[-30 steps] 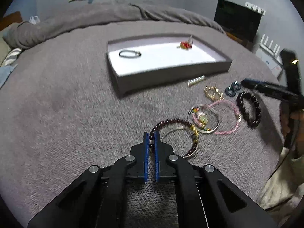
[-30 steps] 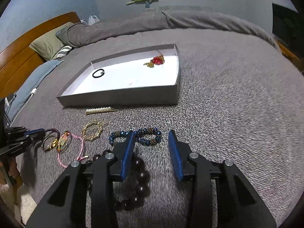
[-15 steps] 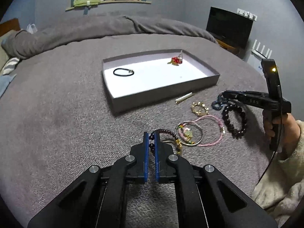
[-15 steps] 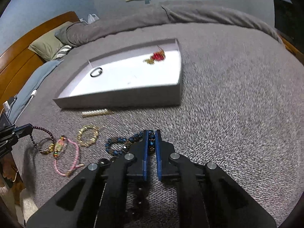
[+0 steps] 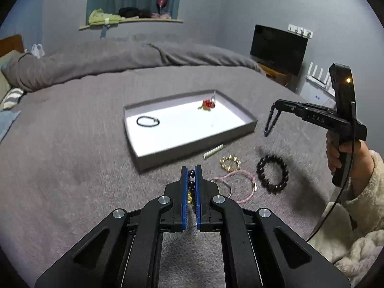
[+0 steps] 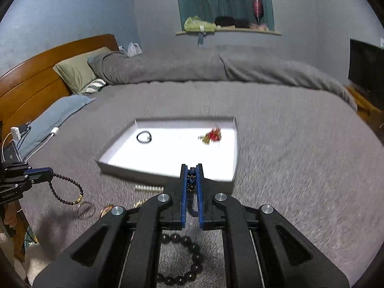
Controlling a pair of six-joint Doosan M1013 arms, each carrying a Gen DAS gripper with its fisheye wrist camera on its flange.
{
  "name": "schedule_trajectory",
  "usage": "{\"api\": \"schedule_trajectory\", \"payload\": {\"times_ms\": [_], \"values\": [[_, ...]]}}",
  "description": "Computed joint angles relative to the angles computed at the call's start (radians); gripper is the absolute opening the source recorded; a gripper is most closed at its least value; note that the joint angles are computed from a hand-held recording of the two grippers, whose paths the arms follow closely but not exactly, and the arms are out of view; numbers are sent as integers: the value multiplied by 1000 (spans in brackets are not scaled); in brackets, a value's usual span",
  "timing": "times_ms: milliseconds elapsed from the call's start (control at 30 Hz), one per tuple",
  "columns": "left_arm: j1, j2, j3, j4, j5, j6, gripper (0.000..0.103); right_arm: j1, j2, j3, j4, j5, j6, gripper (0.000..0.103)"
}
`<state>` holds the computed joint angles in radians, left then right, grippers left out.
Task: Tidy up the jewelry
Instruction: 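Carry both bracelets into the white box and open both tools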
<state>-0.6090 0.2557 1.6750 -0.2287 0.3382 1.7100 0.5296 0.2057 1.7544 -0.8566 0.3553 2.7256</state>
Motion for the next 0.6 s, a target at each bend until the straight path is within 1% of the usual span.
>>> {"api": "schedule_trajectory", "payload": {"times_ms": [200,400,467,600], "values": [[7,10,-36,118,-11,-93,6,-11,10,-31,-32,9,10,7],[22,79,-138,216,19,-172,6,-37,52,-79,-1,15,-10,7],[25,99,-166,230,21,-189,6,-46,68,-98,18,3,-21,7],[30,163,-240,158,44,-137,6,-55,104,-136,97,-20,-92,7]]}}
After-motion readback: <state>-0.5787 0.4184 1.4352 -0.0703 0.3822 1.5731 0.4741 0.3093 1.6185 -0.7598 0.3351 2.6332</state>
